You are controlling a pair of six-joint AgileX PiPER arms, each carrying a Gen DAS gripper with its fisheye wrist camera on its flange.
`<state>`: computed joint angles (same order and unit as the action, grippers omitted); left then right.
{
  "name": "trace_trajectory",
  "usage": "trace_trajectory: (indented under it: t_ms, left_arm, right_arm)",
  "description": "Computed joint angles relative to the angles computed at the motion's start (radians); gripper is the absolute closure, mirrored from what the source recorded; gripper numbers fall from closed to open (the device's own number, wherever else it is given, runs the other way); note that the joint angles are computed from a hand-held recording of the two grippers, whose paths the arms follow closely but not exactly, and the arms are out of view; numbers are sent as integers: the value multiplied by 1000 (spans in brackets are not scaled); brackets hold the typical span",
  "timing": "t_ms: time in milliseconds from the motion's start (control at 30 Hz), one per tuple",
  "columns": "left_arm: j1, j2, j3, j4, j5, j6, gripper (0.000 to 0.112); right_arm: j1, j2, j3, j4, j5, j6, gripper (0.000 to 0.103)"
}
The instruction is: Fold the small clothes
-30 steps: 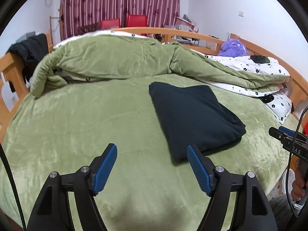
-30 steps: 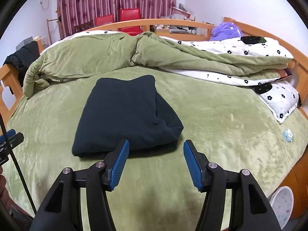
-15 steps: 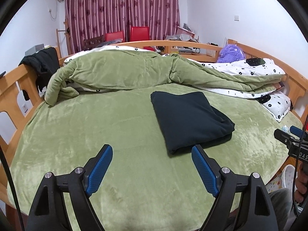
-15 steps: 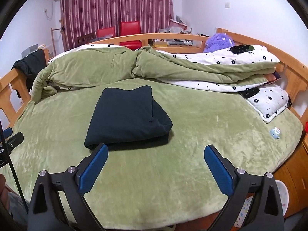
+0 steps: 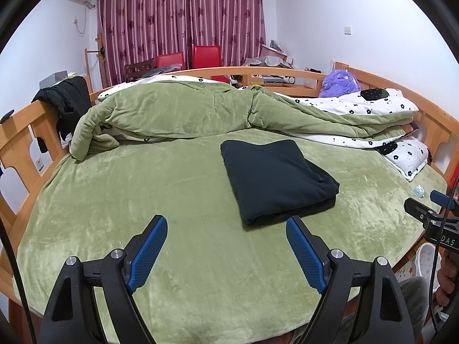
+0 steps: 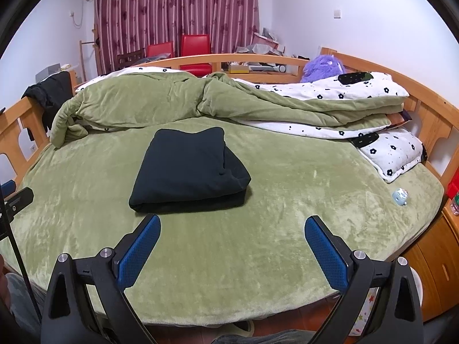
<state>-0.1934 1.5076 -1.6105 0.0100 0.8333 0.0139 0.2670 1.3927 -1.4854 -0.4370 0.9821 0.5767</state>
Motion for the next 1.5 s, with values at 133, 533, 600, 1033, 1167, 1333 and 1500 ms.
trace_trajectory:
  t_ms: [133,533,600,1033,1167,1333,1500]
  left_arm:
    - [2,-6,-1,-2,3,-5,28]
    - [27,-4,-11,-31,19,5,28]
    - [32,-6,-10,-37,19,10,28]
    - [50,-15,-3,-55,12,23,28]
    - [63,-19,-1,-70,12,37,28]
    - [71,-20,-2,-79,14,45,28]
    - [75,-21,-1,-86,14,52,28]
  right_arm:
    - [-1,-9,1,-2,5,5,4]
    - [15,-8,-16,-18,20,14,4]
    - [23,-8,-19,-24,23,21,4]
    - [42,-5,-30,-39,38,35,4]
    - [43,-5,-28,-40,36,40,4]
    - [42,-4,-30,-38,38,37,4]
    - [42,-5,-28,-38,36,37,4]
